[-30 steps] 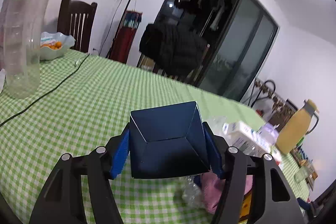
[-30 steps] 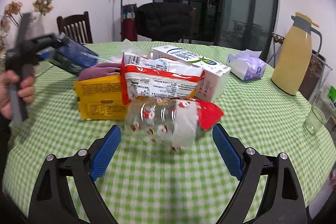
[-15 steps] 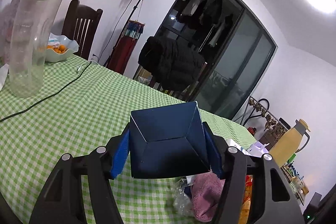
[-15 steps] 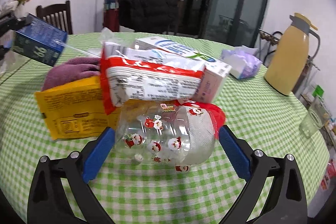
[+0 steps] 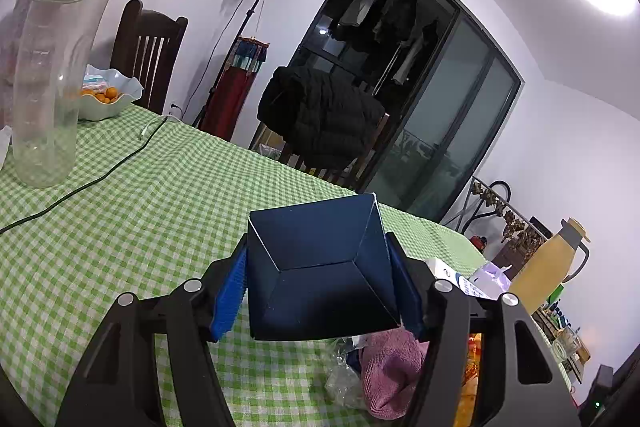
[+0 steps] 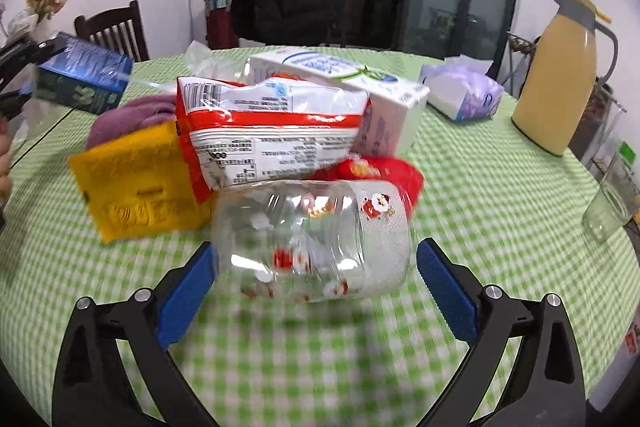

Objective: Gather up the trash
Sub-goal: 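Grasp the dark blue carton with the left tool, then grasp the Santa-print clear bottle with the right tool while the left tool holds the carton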

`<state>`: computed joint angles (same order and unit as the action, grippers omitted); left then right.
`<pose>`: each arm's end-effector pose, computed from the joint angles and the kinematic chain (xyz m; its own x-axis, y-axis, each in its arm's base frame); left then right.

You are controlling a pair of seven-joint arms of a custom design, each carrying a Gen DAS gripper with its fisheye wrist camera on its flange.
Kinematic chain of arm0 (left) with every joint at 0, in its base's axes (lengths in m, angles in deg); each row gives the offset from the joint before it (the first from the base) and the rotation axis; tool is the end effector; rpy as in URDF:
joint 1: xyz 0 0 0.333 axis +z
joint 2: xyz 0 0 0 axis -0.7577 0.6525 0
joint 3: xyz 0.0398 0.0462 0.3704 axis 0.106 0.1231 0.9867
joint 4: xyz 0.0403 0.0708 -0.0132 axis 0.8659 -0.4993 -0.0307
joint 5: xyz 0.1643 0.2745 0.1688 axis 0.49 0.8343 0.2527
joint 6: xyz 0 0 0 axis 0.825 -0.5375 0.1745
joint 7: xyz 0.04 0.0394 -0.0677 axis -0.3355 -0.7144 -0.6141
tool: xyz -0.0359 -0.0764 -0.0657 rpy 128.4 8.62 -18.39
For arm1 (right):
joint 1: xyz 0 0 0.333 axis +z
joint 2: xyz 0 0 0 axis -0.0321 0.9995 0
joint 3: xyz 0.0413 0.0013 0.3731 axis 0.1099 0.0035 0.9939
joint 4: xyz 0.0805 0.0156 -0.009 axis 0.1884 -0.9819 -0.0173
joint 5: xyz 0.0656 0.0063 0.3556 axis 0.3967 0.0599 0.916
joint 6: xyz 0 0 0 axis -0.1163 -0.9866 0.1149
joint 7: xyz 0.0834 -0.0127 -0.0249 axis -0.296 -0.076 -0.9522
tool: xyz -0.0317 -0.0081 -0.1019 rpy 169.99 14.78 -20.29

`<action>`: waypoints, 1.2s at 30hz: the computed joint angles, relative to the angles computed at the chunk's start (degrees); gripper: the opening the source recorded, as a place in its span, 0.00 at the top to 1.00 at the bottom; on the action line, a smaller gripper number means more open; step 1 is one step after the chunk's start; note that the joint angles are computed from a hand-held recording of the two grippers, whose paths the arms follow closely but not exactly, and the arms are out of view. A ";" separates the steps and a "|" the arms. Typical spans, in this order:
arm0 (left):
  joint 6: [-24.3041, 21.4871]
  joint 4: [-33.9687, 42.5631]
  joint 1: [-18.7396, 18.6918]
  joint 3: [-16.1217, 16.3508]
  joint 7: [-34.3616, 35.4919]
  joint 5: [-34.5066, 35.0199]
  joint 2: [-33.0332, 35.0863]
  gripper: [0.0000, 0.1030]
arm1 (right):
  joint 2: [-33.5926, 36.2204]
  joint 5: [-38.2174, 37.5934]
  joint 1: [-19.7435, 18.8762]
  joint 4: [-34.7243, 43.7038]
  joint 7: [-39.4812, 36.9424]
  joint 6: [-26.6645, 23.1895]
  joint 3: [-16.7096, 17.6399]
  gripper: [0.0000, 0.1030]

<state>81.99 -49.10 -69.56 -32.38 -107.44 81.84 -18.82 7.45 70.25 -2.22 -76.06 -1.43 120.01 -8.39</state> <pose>0.4011 -0.2804 0.6413 0.6737 -0.5817 0.4559 0.0665 -0.5666 -0.8213 0.6519 0.0293 0.5922 0.8306 -0.5567 -0.0155 -0.3753 -0.5391 -0.7540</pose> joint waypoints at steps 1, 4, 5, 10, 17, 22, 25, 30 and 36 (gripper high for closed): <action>0.23 -0.01 0.01 0.09 0.08 -0.12 0.03 0.41 | 0.71 -0.33 -0.67 1.27 0.88 -2.44 -0.33 0.11; 0.15 0.32 -0.02 0.04 0.61 -0.14 0.48 0.41 | 1.78 0.39 -2.61 3.28 2.41 -6.33 -0.86 0.11; -0.26 0.60 -0.10 -0.08 1.00 0.03 0.71 0.41 | 1.64 0.78 -2.96 3.14 2.12 -6.23 -0.91 0.11; -1.60 1.75 -0.89 -0.54 1.90 1.08 1.33 0.41 | 1.18 4.75 -5.92 3.54 0.64 -10.28 -1.18 0.11; -8.30 6.93 -3.65 -1.48 5.03 0.76 4.42 0.41 | 2.61 7.87 -9.22 7.39 0.24 -16.49 -2.12 0.54; -13.63 13.22 -7.07 -2.39 10.77 2.83 7.76 0.41 | 2.76 8.74 -10.81 6.88 -1.88 -17.05 -2.18 0.20; -15.61 16.17 -9.58 -2.43 13.37 4.90 9.43 0.41 | 2.65 8.23 -11.38 6.32 -2.62 -16.89 -2.69 0.18; -13.21 18.98 -11.55 -0.91 13.98 5.95 11.06 0.41 | 2.83 6.70 -11.99 6.73 7.27 -21.62 -3.01 0.13; -13.57 24.59 -14.53 0.12 18.08 7.79 15.29 0.41 | -2.61 5.22 -7.20 -2.89 8.12 -15.29 -2.73 0.13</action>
<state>68.42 -24.52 -84.09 -32.26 -89.36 89.63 -3.53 4.84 75.47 -9.42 -78.94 6.69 104.72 -11.13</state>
